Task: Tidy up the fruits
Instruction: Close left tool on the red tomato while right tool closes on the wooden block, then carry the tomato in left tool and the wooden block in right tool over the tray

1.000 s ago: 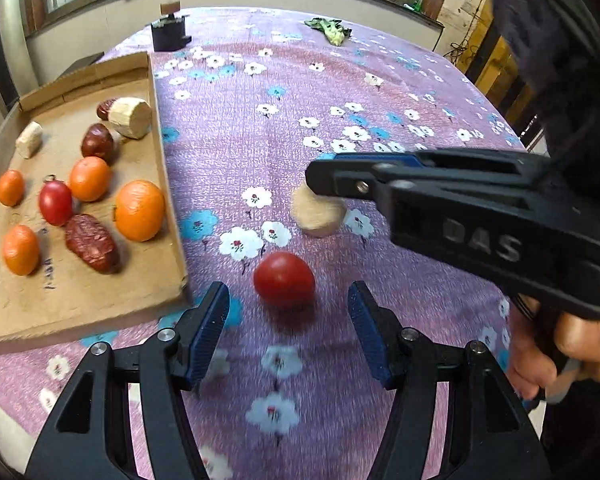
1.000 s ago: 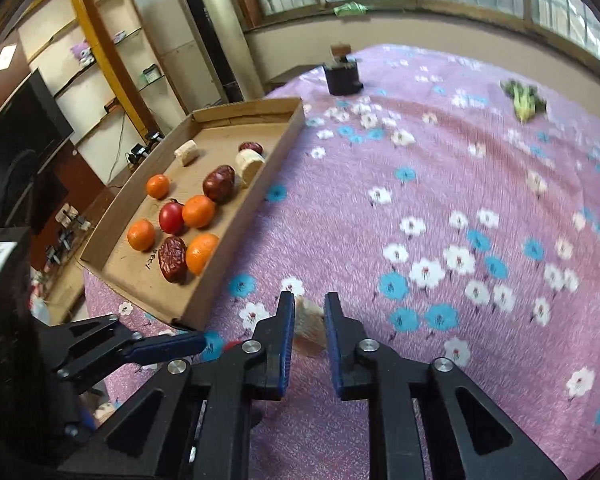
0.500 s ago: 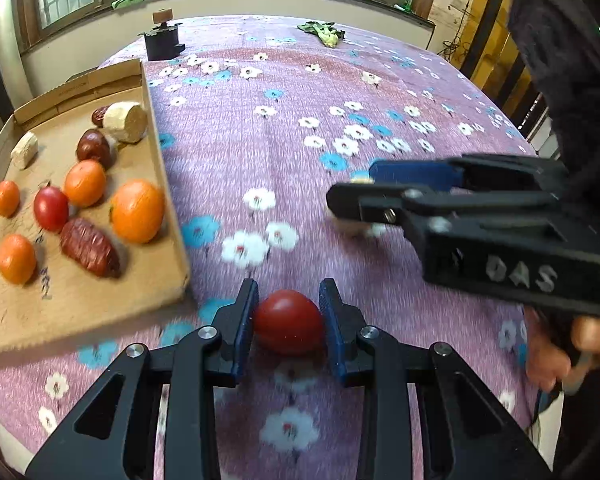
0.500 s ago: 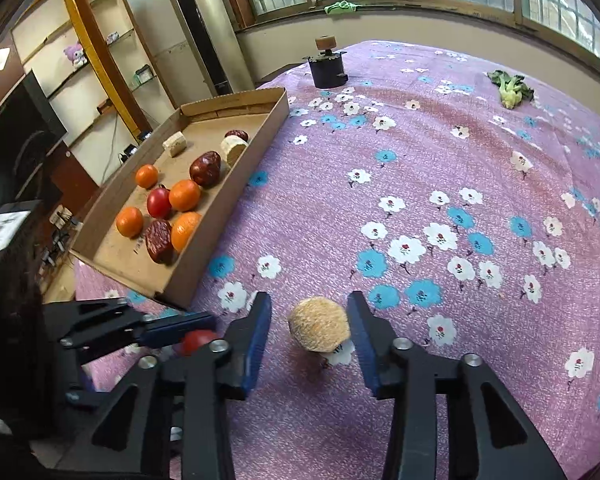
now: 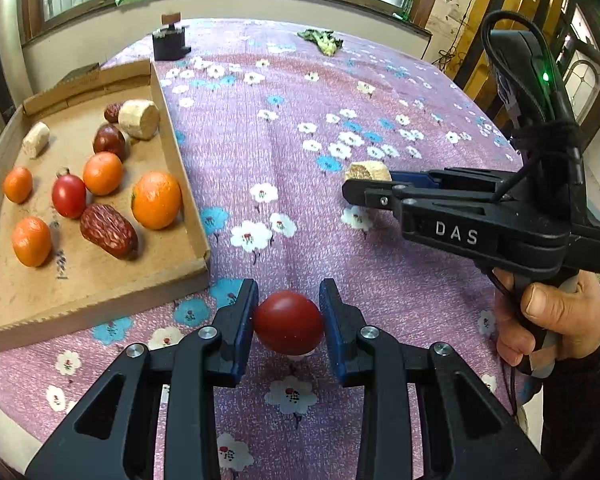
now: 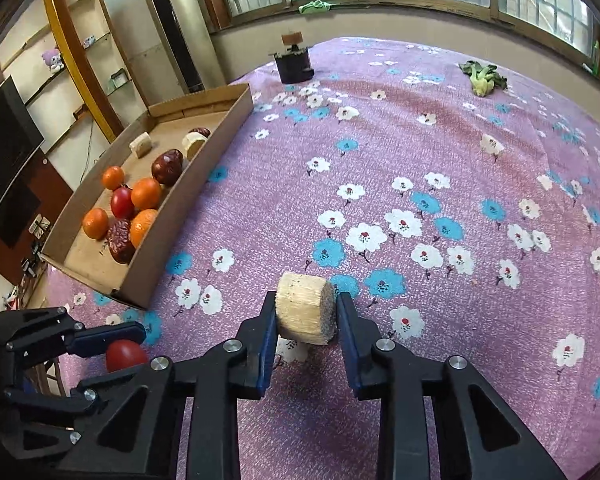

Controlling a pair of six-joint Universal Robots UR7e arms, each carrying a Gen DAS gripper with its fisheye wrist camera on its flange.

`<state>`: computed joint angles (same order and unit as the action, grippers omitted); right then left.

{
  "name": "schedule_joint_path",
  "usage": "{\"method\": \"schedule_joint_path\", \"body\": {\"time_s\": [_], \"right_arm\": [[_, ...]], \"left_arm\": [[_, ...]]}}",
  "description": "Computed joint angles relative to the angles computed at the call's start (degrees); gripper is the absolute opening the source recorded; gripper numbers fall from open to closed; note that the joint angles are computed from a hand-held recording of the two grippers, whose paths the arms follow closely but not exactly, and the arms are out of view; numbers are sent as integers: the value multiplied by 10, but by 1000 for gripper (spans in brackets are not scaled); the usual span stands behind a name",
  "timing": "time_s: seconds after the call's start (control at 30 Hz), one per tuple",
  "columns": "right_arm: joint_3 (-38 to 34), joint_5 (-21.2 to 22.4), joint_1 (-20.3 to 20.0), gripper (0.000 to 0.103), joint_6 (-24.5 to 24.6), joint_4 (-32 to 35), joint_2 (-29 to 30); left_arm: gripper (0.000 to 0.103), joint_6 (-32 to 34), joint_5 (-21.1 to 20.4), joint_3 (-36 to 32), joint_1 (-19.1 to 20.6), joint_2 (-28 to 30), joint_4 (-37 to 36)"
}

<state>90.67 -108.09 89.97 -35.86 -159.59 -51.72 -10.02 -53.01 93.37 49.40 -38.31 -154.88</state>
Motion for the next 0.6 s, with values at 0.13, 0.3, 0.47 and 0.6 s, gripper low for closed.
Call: {"method": "schedule_joint_path", "body": {"time_s": [0.13,0.3,0.47,0.6], "right_arm": [[14,16,6,28,-4,0,-14],[17,37,18,28,-4,7,-22],[17,59,30,28,-2,17,-31],[13,70,41,28,-7,19,-32]], "left_arm": [[29,4,13,2,-5,-7,-6],[29,9,41,8,-11,-17,-19],[29,9,77,16,-14,-29,-29],[29,7,99,19,-13,-38,-37]]}}
